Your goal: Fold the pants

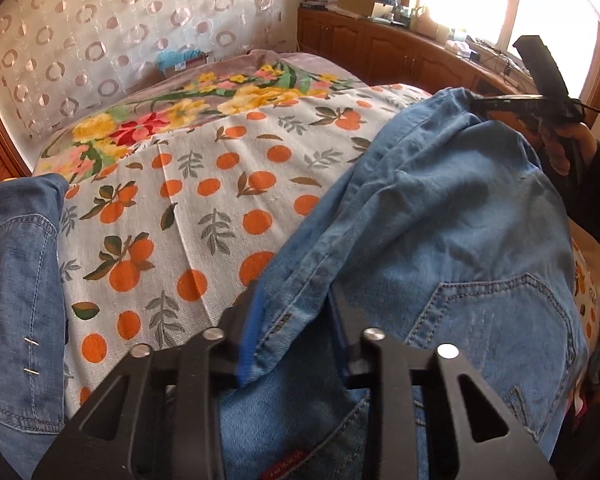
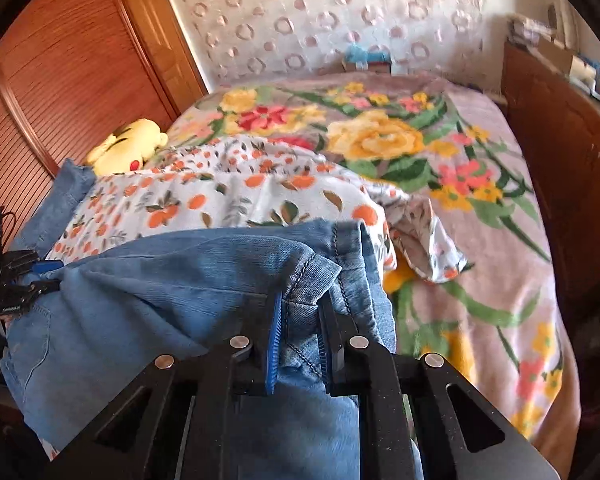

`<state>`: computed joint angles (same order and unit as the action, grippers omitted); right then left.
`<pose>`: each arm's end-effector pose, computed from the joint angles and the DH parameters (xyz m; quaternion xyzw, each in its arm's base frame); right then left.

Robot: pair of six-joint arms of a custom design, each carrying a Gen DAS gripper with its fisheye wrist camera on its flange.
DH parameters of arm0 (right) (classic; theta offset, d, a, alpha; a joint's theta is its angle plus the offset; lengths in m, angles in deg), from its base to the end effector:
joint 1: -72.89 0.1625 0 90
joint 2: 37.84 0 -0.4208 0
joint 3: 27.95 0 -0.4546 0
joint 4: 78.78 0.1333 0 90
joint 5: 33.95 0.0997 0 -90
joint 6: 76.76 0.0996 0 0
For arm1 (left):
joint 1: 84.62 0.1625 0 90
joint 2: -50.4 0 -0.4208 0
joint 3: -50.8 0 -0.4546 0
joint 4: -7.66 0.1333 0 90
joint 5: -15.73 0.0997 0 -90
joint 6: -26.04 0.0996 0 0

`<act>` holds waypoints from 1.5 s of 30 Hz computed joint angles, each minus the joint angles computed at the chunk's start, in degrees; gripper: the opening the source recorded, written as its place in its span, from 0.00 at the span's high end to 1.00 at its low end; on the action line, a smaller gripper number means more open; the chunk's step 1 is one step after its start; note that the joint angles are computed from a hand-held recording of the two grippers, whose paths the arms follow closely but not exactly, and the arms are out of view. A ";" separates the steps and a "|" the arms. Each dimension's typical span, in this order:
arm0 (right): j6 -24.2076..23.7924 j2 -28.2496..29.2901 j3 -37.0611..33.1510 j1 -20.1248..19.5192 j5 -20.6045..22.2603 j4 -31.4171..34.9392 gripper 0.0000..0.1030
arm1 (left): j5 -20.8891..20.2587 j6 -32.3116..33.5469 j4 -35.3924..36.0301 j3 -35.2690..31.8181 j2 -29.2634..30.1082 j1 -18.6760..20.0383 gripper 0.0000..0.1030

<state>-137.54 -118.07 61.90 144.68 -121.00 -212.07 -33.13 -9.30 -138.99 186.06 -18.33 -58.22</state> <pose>-0.0740 -0.6681 0.4737 0.3543 -0.8889 0.2391 0.1651 -0.2869 -0.3644 0.0466 0.2570 0.8972 -0.2137 0.2888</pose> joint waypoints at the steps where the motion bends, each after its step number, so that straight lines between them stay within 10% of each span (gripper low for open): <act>1: 0.23 -0.97 0.70 -0.36 1.97 -0.51 0.86 | 0.68 -0.09 -0.05 0.34 -0.28 -0.70 0.79; 7: 3.66 -4.38 2.19 -0.08 8.15 -4.50 0.86 | 3.39 0.59 -6.14 2.55 -3.18 -5.14 0.89; 15: 8.74 2.74 2.12 5.50 -7.28 -18.06 0.75 | 8.30 -1.28 -4.30 -0.81 0.30 -2.18 0.85; 22: 9.23 -2.01 8.14 2.25 -3.24 -19.41 0.65 | 10.18 -7.38 -3.32 4.07 -4.59 -6.00 0.47; 33: 5.90 -14.90 16.93 -8.70 4.12 -14.06 0.63 | 8.58 -29.56 17.89 11.10 -15.99 -18.99 0.46; 45: 11.33 -15.79 17.07 -12.86 9.94 -7.24 0.59 | 1.73 -52.44 41.98 15.50 -26.69 -29.50 0.40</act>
